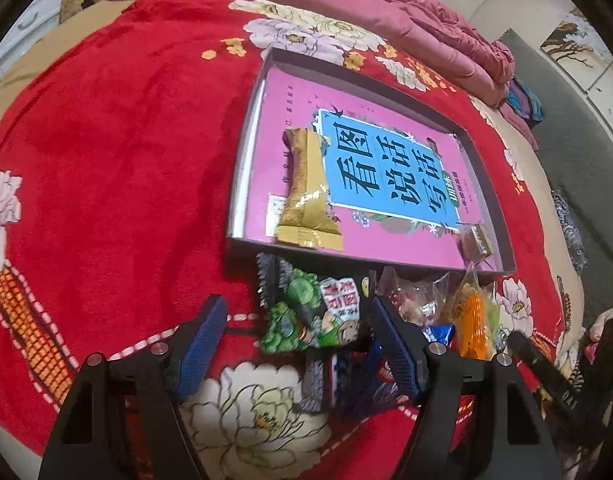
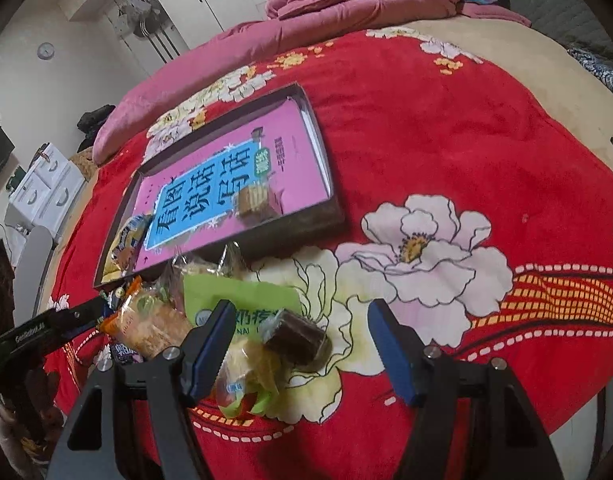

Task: Organize snacks
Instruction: 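Grasp the green pea snack bag with the left tool while the right tool grasps the dark brown candy, then lift the green bag with the left tool while the right tool lifts the brown candy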

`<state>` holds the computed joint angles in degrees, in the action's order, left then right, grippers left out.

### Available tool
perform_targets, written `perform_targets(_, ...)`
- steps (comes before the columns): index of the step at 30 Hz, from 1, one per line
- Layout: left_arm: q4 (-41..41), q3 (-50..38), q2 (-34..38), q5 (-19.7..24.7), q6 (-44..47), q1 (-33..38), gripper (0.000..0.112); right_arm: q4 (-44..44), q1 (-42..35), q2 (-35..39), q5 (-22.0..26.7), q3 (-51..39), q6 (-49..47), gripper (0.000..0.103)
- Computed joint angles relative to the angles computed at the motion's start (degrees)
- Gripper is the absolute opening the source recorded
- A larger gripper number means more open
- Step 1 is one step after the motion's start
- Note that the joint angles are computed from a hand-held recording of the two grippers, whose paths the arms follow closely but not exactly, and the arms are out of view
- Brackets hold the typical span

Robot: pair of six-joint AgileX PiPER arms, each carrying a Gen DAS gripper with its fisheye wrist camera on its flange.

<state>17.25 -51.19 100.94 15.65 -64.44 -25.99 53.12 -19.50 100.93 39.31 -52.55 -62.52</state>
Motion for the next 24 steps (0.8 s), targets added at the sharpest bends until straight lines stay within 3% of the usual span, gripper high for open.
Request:
perform_targets(6,-2.2,-3.3,2.9,1.3,3.9,0.1,0.076,-2.5,0.3,1.7,0.7,-0.3,3.1,0.067)
perform_targets(10,-0.2,-4.7,4.4,2.3,3.1,-0.5,0.075,-1.4,-0.3,3.2,3.4,-1.2,3.1,0.059)
perform_targets(17,3.4,-6.3,6.0,3.8,1.4,-1.5,0.075,1.7,-2.0,7.2,7.5,-3.3,3.8,0.054)
perform_targets(22,3.5,-6.7,6.7,4.0,1.9,-1.5,0.075,5.2,-3.6,9.7,11.2,-4.4,1.7,0.038)
perform_targets(24,3.6,-6.7,6.6,4.0,2.1,-1.6,0.071,5.7,-3.6,9.5,11.3,-4.1,1.1,0.038)
